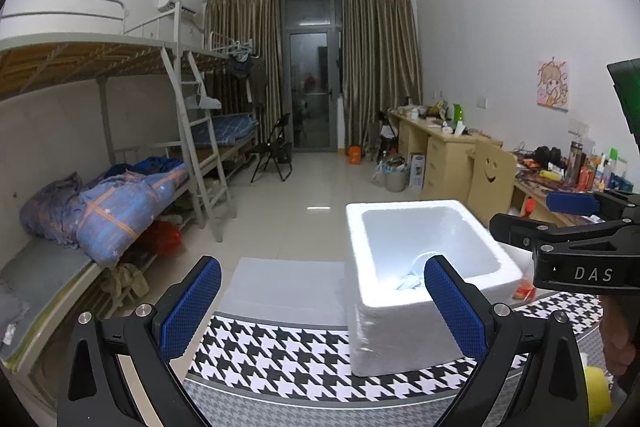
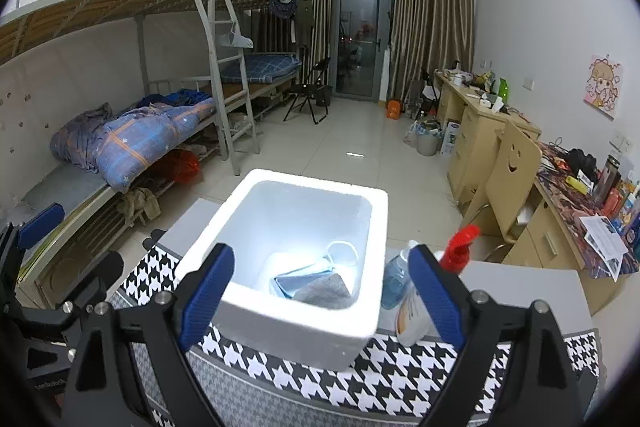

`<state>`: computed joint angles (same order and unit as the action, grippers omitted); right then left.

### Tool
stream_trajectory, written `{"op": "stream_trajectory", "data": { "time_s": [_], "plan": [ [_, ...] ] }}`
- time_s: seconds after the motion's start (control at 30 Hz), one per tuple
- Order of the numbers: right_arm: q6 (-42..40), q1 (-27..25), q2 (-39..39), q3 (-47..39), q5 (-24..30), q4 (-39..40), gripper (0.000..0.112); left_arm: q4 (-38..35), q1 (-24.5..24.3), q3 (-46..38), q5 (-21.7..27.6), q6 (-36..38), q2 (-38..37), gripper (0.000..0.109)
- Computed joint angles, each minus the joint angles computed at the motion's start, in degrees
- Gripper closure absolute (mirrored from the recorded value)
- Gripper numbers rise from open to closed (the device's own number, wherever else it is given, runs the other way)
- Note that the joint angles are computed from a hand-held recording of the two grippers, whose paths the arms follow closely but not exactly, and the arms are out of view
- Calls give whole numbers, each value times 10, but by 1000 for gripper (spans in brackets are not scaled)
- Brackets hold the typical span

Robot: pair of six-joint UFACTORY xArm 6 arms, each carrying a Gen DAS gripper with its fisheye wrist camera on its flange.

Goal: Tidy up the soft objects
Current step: 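Withdraw both tools from the foam box back toward the tray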

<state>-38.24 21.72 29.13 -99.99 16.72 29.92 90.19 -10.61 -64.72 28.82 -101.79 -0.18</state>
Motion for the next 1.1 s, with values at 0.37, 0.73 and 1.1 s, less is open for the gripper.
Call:
{"op": "stream_trajectory", "data": {
  "time_s": [0.37, 0.73, 1.1],
  "plan": [
    [-59, -3, -72, 94, -41, 62, 20, 25, -36, 39, 10, -20, -45, 7],
    [-192, 0, -159, 204, -86, 196, 20, 38, -70, 64, 19, -37, -75, 7],
    [-289, -2, -212, 273, -117, 290, 20, 55, -108, 74, 19, -48, -83, 7]
  ]
}}
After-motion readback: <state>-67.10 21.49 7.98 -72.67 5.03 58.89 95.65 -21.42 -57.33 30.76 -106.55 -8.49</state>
